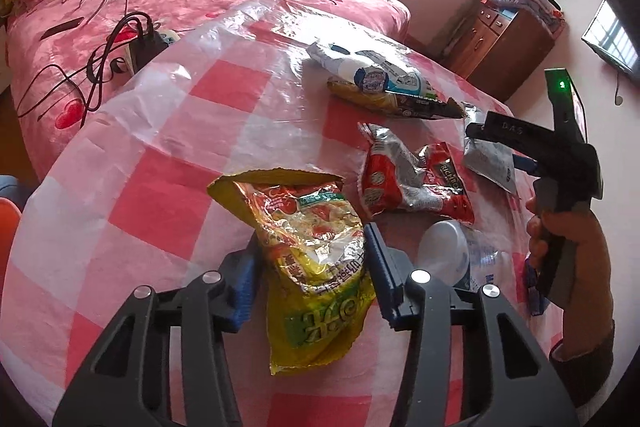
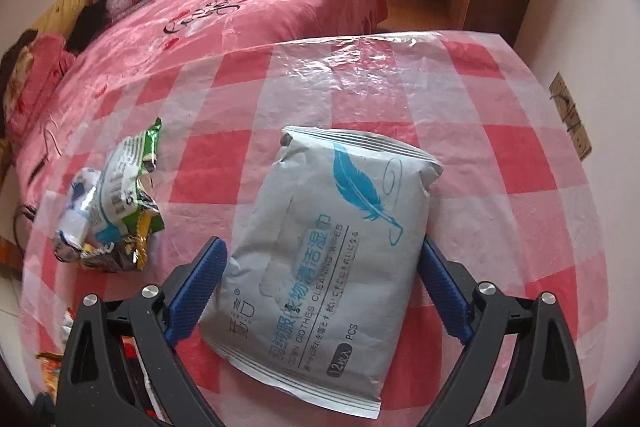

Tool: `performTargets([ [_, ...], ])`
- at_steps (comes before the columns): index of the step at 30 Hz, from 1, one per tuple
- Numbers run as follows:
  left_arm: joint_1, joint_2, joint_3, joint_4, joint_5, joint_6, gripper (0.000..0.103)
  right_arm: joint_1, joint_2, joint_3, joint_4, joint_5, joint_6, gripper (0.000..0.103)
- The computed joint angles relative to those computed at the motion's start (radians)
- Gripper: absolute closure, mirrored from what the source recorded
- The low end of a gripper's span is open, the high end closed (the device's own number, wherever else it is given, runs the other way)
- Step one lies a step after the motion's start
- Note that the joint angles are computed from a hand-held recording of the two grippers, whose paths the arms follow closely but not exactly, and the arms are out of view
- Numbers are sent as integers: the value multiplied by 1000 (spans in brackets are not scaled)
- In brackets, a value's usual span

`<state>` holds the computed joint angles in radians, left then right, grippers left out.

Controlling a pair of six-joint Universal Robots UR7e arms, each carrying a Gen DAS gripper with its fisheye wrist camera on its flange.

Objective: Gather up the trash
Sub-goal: 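Grasp the yellow chip bag with the left tool while the right tool grasps the grey wet-wipes packet, then carry both items to the orange bucket and open both tools to drop them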

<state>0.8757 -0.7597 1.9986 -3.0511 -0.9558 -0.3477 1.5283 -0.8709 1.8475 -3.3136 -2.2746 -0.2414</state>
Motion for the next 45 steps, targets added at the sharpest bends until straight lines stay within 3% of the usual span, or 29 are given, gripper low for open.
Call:
performTargets([
  [11, 3, -26, 42, -43, -18, 30, 56, 4, 0, 65, -116, 29, -83, 20],
  [23, 3, -67, 102, -75, -39, 42, 57, 24, -23, 178, -279, 62, -99, 22],
  [33, -6, -119, 165, -116, -51, 43, 58, 91, -57, 289, -398, 84, -102, 22],
  [45, -16, -212, 261, -165, -39, 33, 58, 189, -54, 373, -414, 129, -76, 22],
])
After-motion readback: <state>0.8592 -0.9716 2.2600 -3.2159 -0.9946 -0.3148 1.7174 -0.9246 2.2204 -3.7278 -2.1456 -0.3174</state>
